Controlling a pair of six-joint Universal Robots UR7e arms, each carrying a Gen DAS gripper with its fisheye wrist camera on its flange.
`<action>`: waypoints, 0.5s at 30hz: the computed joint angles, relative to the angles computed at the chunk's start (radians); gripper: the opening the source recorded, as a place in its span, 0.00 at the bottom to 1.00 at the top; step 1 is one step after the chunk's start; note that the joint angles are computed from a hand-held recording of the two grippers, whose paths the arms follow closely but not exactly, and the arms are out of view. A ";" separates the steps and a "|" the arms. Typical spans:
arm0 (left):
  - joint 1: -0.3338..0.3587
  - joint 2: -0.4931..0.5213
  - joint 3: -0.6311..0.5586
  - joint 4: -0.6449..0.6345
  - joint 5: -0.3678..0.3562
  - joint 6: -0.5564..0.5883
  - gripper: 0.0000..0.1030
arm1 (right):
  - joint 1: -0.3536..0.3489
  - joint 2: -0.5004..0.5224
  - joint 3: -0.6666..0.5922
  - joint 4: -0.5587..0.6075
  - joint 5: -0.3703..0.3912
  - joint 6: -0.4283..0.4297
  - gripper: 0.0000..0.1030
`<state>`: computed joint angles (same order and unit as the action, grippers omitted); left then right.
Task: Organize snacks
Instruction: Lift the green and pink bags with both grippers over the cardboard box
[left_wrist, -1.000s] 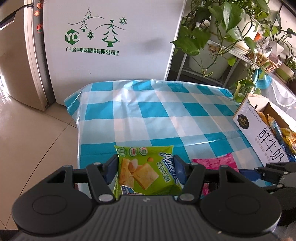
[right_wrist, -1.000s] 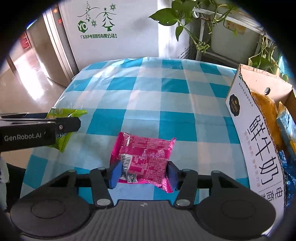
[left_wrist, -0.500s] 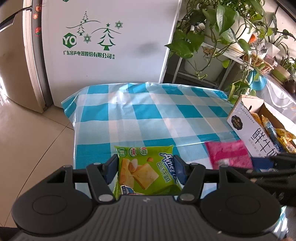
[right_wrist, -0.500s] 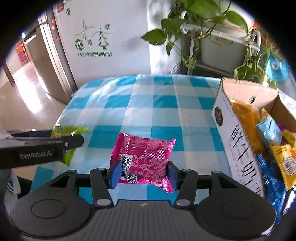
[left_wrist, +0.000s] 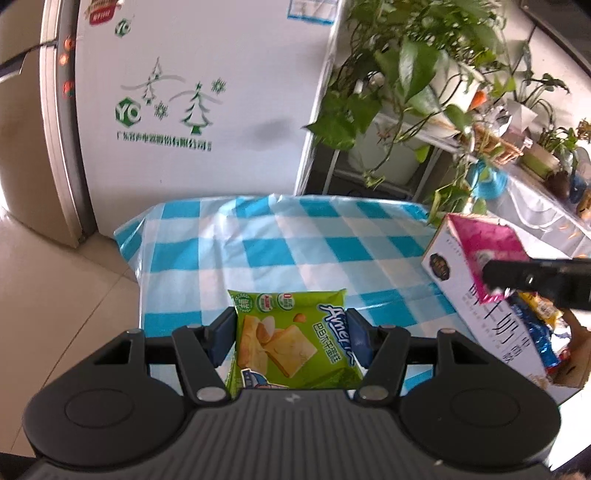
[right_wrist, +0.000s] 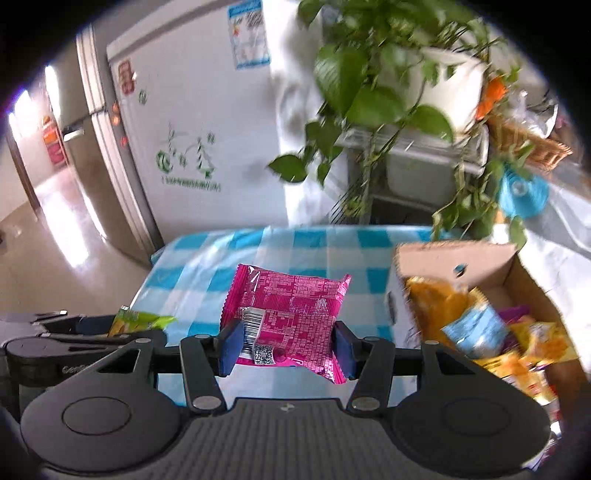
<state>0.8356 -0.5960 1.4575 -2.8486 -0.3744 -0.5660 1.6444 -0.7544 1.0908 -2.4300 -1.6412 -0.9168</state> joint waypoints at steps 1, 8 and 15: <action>-0.004 0.003 -0.005 -0.008 0.000 0.009 0.60 | -0.002 0.000 -0.013 0.004 0.008 0.003 0.57; -0.026 0.064 -0.108 -0.074 -0.017 0.140 0.60 | -0.024 0.005 -0.098 0.021 0.046 0.039 0.57; -0.035 0.146 -0.255 -0.082 -0.081 0.231 0.60 | -0.050 0.018 -0.179 0.027 0.075 0.072 0.57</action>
<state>0.8002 -0.4504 1.2029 -2.9307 -0.4555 -0.3346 1.5943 -0.7366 0.9121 -2.4033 -1.5665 -0.8451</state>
